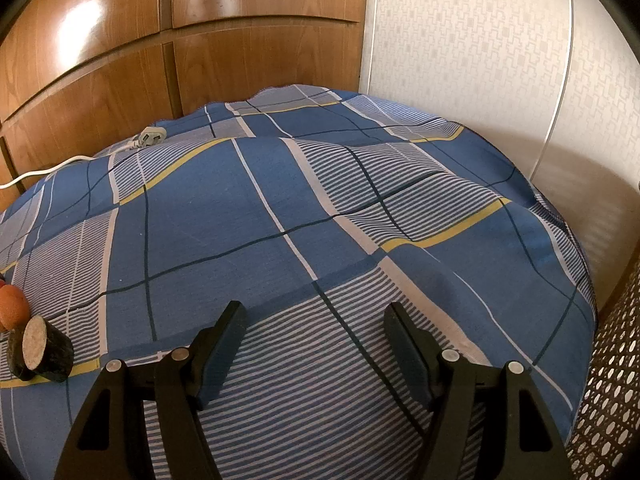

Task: Organize fruits
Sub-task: 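Carry the dark brown fruit into the tray and open the left tool, then move the right tool toward the oranges beside the tray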

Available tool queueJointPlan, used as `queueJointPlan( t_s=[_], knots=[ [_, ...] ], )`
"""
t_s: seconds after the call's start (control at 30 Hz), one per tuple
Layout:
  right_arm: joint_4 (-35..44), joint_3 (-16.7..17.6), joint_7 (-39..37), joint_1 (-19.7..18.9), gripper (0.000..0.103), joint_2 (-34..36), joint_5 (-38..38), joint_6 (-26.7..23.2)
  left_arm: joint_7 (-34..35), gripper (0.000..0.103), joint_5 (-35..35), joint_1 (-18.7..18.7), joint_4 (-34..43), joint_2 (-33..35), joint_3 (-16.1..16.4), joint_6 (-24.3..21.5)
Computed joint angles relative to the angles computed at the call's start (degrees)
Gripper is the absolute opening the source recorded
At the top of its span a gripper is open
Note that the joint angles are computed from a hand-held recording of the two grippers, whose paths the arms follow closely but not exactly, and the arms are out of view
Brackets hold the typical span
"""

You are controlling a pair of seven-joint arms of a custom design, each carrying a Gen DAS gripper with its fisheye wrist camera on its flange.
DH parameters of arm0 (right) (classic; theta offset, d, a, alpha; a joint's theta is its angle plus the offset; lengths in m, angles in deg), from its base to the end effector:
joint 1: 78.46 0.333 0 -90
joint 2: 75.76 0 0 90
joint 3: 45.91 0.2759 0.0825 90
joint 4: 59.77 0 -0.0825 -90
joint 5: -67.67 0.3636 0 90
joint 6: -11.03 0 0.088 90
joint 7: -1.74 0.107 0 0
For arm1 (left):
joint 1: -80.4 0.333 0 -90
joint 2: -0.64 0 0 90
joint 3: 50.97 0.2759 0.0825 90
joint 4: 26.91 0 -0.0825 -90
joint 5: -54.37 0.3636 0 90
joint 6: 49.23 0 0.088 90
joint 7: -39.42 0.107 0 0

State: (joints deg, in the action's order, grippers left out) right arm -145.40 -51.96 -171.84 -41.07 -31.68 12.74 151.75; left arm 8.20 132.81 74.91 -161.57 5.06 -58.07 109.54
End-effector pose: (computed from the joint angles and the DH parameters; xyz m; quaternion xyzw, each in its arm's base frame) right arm 0.5834 0.3697 0.2188 -0.5214 0.7712 -0.3115 0.1906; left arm 0.4756 -0.1499 0.2880 -0.8424 0.4097 -0.2459 0.2492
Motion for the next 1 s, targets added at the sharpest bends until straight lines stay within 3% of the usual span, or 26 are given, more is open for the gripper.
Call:
queueJointPlan(
  t_s=[0.3, 0.57, 1.0],
  knots=[
    [0.0, 0.0, 0.0, 0.0, 0.072, 0.0, 0.1, 0.1, -2.0, 0.071, -3.3, -3.1, -4.4, -3.7, -3.1, -4.2],
    [0.1, 0.0, 0.0, 0.0, 0.072, 0.1, 0.1, 0.1, -3.4, 0.082, -5.3, -5.6, -6.8, -5.8, -5.3, -8.9],
    [0.0, 0.1, -0.1, -0.1, 0.073, 0.0, 0.4, 0.6, -4.6, 0.084, -5.8, -6.2, -8.4, -6.0, -5.5, -8.4]
  ],
)
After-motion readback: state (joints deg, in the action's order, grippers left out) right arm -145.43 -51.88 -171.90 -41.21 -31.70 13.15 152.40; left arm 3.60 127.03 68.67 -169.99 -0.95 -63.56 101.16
